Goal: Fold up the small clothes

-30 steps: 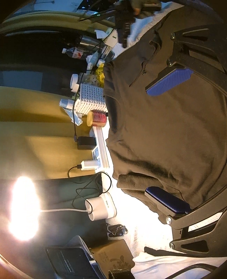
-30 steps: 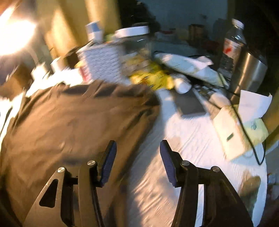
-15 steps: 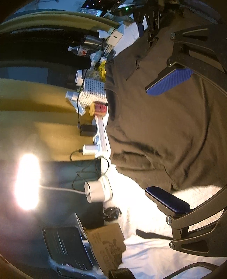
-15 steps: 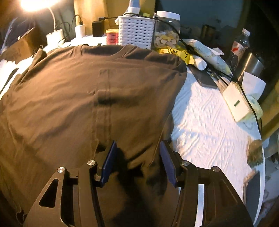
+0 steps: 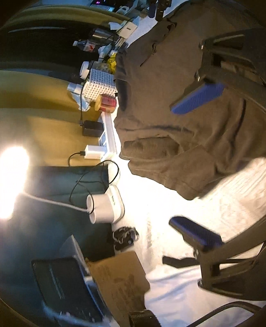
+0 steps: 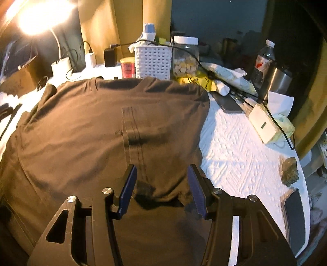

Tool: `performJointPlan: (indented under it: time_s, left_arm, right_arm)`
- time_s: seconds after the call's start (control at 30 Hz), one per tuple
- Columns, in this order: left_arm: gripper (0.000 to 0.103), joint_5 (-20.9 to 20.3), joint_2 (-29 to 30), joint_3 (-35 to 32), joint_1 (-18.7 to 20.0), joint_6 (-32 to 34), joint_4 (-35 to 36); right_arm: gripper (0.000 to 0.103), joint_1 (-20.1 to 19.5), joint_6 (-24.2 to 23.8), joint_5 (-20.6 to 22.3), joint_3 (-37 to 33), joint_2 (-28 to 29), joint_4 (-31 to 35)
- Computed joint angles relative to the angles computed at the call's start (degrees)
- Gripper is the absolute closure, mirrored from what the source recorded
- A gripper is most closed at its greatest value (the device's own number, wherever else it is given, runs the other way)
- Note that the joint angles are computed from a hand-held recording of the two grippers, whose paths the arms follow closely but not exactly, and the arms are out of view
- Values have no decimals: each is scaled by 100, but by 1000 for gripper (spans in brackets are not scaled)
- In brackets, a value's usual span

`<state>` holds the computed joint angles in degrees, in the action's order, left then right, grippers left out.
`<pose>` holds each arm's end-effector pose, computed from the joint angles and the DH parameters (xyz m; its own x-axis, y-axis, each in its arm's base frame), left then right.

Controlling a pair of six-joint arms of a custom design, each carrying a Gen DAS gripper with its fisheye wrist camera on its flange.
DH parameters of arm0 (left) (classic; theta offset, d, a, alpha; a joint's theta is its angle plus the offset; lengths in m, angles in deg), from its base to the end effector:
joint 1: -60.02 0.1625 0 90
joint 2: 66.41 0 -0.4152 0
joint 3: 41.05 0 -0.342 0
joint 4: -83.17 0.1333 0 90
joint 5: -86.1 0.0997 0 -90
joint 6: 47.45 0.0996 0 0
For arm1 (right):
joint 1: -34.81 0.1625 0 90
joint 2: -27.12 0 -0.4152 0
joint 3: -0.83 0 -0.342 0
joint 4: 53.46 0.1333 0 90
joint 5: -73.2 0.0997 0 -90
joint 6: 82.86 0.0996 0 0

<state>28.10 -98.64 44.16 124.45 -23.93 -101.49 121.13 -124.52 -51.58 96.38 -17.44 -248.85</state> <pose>-0.1290 -0.7007 0.1141 -0.7122 0.3130 -0.6283 0.6616 0.5985 -0.4518 0.0355 -0.6393 0.2215 -0.6150 -0.0010 0.7886 -0.4971 0.7767 -0.3867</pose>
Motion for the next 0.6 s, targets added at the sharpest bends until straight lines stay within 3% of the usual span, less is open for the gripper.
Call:
performJointPlan:
  time_s: [0.1, 0.23, 0.3, 0.43, 0.5, 0.6]
  left_arm:
    - [17, -207, 158, -533, 138, 97, 621]
    - [29, -551, 464, -1486, 331, 192, 1739]
    - [44, -477, 644, -1913, 379, 228, 2159]
    - [57, -199, 1037, -2746, 456, 212, 3042]
    - [58, -95, 1156, -3001, 480, 126, 3440]
    - [58, 11, 1171, -2970, 443, 275, 3400]
  right_arm:
    - [49, 40, 65, 5, -75, 54, 21]
    - [49, 48, 149, -7, -157, 113, 66]
    - [48, 40, 177, -34, -193, 135, 94]
    - [49, 17, 218, -73, -245, 146, 133]
    - [49, 1, 248, -95, -273, 143, 150]
    - [49, -18, 283, -92, -315, 137, 189]
